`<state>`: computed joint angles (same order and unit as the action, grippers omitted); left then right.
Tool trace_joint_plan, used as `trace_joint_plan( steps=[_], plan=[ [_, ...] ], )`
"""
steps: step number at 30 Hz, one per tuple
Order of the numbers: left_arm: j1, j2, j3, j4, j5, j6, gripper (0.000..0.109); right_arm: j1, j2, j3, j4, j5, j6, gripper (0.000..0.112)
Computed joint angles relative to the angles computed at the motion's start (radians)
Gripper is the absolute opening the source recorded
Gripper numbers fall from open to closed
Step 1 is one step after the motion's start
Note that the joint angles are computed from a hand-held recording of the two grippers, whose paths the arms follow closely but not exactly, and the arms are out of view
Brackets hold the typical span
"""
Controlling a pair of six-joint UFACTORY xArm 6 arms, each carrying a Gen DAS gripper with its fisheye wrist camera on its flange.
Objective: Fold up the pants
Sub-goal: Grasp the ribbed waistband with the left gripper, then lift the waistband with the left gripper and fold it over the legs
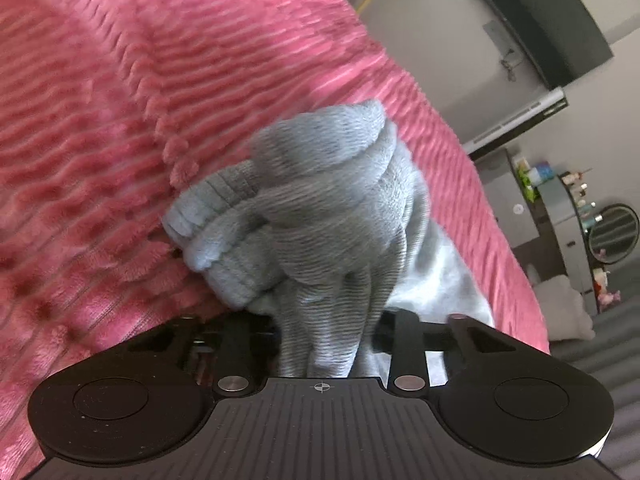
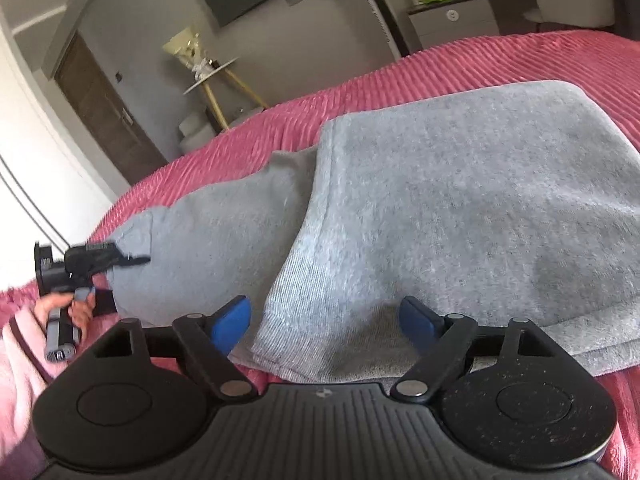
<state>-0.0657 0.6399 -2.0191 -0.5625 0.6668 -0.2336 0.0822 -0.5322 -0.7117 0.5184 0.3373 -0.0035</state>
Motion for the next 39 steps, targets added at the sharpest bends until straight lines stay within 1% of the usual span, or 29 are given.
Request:
trace_joint_plan(
  steps=[2, 6, 11, 16, 19, 21, 23, 25, 27, 28, 30, 31, 32, 33, 34, 35, 36, 37, 38, 39],
  plan=[
    [-0.012, -0.023, 0.015, 0.05, -0.023, 0.009, 0.027, -0.012, -0.009, 0.006, 0.017, -0.011, 0.016, 0.086],
    [-0.033, -0.043, 0.007, 0.162, -0.032, -0.017, 0.025, -0.037, -0.027, 0.024, 0.043, -0.036, 0.075, 0.086],
    [-0.051, -0.07, 0.01, 0.214, -0.052, -0.035, 0.024, -0.073, -0.051, 0.049, 0.024, -0.074, 0.176, 0.086],
    [-0.079, -0.087, -0.011, 0.313, -0.051, -0.07, 0.023, -0.108, -0.075, 0.068, 0.11, -0.088, 0.2, 0.086],
    [-0.111, -0.115, -0.01, 0.388, -0.073, -0.069, 0.023, -0.128, -0.088, 0.08, 0.181, -0.104, 0.195, 0.086],
    [-0.147, -0.134, -0.016, 0.435, -0.099, -0.039, 0.023, -0.14, -0.102, 0.09, 0.234, -0.121, 0.184, 0.086],
    [-0.201, -0.147, -0.037, 0.475, -0.136, 0.015, 0.023, -0.157, -0.126, 0.106, 0.279, -0.132, 0.182, 0.086],
    [-0.272, -0.164, -0.042, 0.483, -0.186, 0.106, 0.023, -0.164, -0.141, 0.112, 0.401, -0.153, 0.118, 0.086],
    [-0.347, -0.179, -0.03, 0.438, -0.23, 0.227, 0.023, -0.171, -0.157, 0.116, 0.491, -0.17, 0.066, 0.086],
    [-0.396, -0.18, -0.029, 0.4, -0.242, 0.303, 0.024, -0.175, -0.167, 0.12, 0.52, -0.179, 0.047, 0.086],
    [-0.476, -0.174, -0.017, 0.339, -0.251, 0.403, 0.026, -0.187, -0.185, 0.126, 0.586, -0.192, -0.003, 0.086],
    [-0.52, -0.155, -0.022, 0.326, -0.239, 0.434, 0.028, -0.197, -0.193, 0.127, 0.607, -0.19, -0.019, 0.086],
    [-0.551, -0.134, -0.028, 0.342, -0.222, 0.424, 0.031, -0.207, -0.203, 0.131, 0.625, -0.19, -0.032, 0.086],
    [-0.582, -0.097, -0.059, 0.39, -0.169, 0.372, 0.036, -0.218, -0.211, 0.136, 0.632, -0.19, -0.038, 0.087],
    [-0.616, -0.035, -0.12, 0.442, -0.074, 0.332, 0.042, -0.235, -0.223, 0.146, 0.619, -0.183, -0.027, 0.087],
    [-0.642, 0.026, -0.184, 0.508, 0.023, 0.298, 0.043, -0.251, -0.232, 0.155, 0.612, -0.178, -0.023, 0.087],
    [-0.667, 0.071, -0.207, 0.593, 0.082, 0.284, 0.044, -0.27, -0.24, 0.164, 0.587, -0.166, -0.001, 0.087],
    [-0.69, 0.08, -0.188, 0.688, 0.1, 0.273, 0.045, -0.298, -0.247, 0.172, 0.554, -0.138, 0.03, 0.087],
    [-0.707, 0.047, -0.136, 0.777, 0.077, 0.256, 0.046, -0.323, -0.254, 0.177, 0.551, -0.104, 0.035, 0.087],
    [-0.713, -0.007, -0.045, 0.825, 0.011, 0.255, 0.056, -0.353, -0.261, 0.178, 0.562, -0.059, 0.023, 0.087]
  ],
)
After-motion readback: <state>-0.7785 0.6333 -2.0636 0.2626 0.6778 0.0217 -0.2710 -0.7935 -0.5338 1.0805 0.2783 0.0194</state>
